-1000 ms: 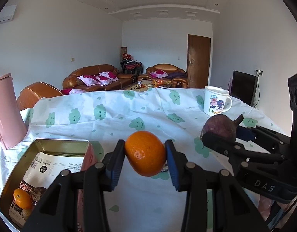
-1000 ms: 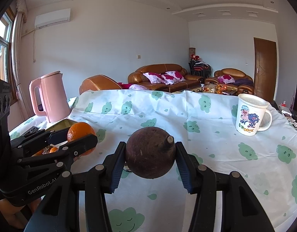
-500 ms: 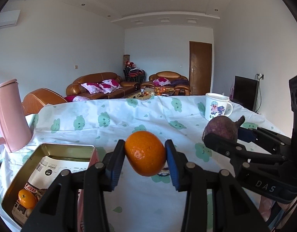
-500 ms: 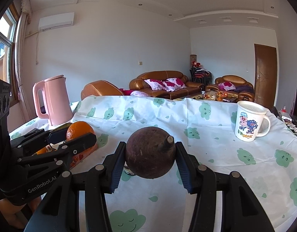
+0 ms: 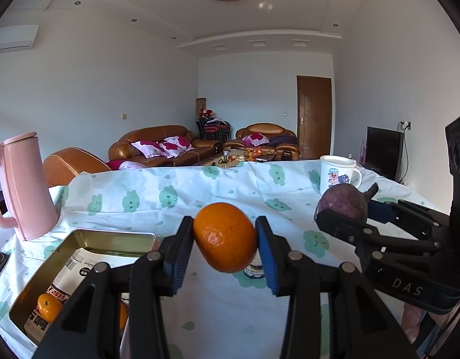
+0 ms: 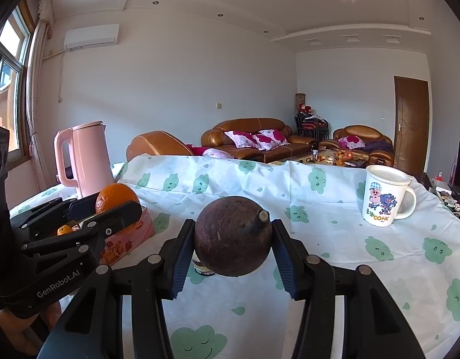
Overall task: Organize fruits
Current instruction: 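Carry the purple fruit and the orange over the pink tin with both tools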
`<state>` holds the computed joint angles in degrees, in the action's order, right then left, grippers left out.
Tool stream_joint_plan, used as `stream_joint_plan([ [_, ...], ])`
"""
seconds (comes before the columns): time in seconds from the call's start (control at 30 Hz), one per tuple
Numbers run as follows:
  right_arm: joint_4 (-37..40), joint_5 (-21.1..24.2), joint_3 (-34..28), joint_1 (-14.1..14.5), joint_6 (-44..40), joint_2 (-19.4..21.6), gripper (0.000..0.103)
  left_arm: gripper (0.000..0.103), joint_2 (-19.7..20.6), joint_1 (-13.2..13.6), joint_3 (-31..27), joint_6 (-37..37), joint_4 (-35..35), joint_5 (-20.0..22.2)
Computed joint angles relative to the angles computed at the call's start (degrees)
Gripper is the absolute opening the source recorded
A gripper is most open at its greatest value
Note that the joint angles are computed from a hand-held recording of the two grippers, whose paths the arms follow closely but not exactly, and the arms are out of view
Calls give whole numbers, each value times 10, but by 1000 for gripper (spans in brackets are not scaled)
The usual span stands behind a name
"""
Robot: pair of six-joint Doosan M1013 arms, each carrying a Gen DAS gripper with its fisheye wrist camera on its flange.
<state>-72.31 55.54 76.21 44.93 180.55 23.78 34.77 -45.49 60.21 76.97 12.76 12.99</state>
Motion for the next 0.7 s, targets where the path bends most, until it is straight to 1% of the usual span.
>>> stream_joint_plan([
  [0.17, 16, -3, -6, -2, -15, 2, 52, 43, 1, 2, -3, 38, -40, 4],
  [0.23, 31, -4, -11, -4, -30, 4, 52, 43, 2, 2, -5, 64, -64, 8],
  [0.33, 51, 5, -22, -5, -53, 10, 52, 43, 3, 4, -8, 95, -95, 12],
  [0.43, 69, 7, -31, -6, -74, 14, 52, 43, 3, 7, -10, 111, -115, 21],
  [0.53, 98, -3, -41, -11, -99, 19, 52, 43, 3, 11, -11, 94, -101, 32],
  [0.67, 117, -14, -67, -13, -133, 32, 52, 43, 0, 23, -12, 68, -93, 51],
  [0.7, 124, -21, -75, -13, -143, 36, 52, 43, -2, 25, -13, 49, -75, 55],
])
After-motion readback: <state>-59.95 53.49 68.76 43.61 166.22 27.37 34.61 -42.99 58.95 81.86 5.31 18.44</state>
